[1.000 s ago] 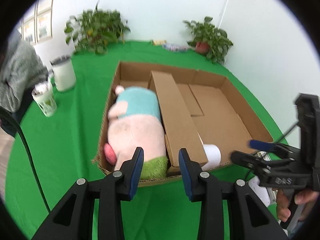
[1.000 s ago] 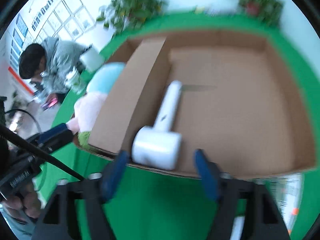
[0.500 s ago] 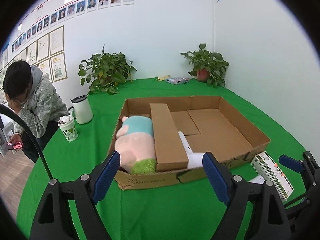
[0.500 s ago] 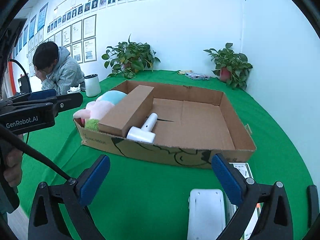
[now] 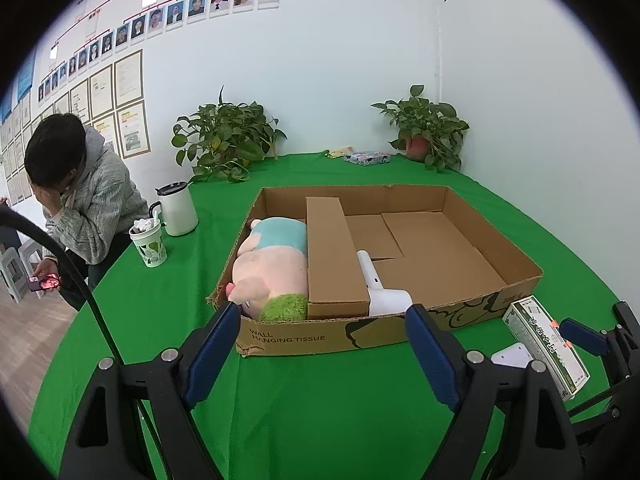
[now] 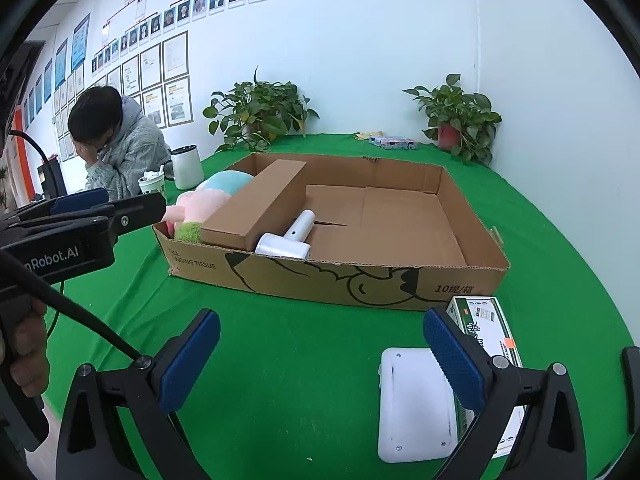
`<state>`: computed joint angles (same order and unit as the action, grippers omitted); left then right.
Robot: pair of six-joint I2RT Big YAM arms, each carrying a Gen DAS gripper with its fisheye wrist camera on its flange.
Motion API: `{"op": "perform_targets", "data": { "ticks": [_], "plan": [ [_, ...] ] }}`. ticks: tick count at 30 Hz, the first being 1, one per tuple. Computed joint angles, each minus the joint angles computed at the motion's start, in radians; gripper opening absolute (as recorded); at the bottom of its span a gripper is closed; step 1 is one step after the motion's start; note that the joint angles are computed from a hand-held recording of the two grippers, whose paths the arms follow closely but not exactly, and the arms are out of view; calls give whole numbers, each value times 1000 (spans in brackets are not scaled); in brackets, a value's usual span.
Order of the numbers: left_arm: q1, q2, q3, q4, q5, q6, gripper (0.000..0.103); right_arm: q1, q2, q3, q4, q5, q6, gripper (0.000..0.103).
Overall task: Organize objects
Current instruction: 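Withdraw the right gripper from the box toward the white plastic device, then grasp the white rectangular plastic device with the right gripper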
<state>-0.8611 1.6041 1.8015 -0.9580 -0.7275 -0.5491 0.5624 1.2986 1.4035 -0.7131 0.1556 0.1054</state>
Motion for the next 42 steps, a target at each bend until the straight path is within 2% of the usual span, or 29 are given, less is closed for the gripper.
{"op": "perform_targets", "data": {
  "ticks": [4, 9, 12, 16, 18, 20, 21, 24, 26, 31, 34, 37, 38, 40, 41, 42],
  "plan": [
    [0, 2, -1, -14, -18, -21, 84, -17, -17, -24, 5, -41, 12, 102],
    [17, -28, -58, -8, 41, -47, 80, -79, -52, -99, -13, -163, 4, 102],
    [20, -55, -119, 28, 76, -58, 80, -134, -74, -155, -33, -218, 7, 102],
    [18, -51, -145, 27, 128, -66, 80, -167, -64, -173, -53, -197, 13, 102],
    [16, -46, -148, 20, 145, -71, 80, -164, -33, -155, -78, -151, -6, 100],
    [17, -47, -152, 21, 169, -76, 80, -156, 2, -131, -113, -114, -23, 91],
    [16, -47, -153, 20, 176, -76, 80, -153, 13, -124, -124, -107, -24, 91],
    [12, -54, -165, 22, 172, -76, 80, -125, 44, -105, -141, -36, -43, 80],
    [13, -58, -170, 20, 182, -82, 80, -117, 67, -91, -162, 0, -44, 68],
    [22, -75, -194, 37, 223, -85, 80, -116, 84, -86, -162, -16, -20, 66],
    [34, -86, -207, 55, 274, -96, 80, -93, 85, -77, -177, -95, -17, 65],
    [49, -100, -223, 84, 359, -95, 80, -48, 74, -75, -166, -154, 2, 66],
    [53, -100, -223, 85, 383, -92, 80, -35, 64, -80, -146, -171, 1, 75],
    [59, -93, -214, 78, 419, -84, 80, -7, 36, -97, -81, -167, -6, 101],
    [63, -89, -213, 81, 450, -82, 80, 2, 19, -112, -35, -164, -11, 102],
    [67, -87, -213, 87, 476, -85, 80, 5, 16, -110, -26, -163, -17, 102]
  ]
}}
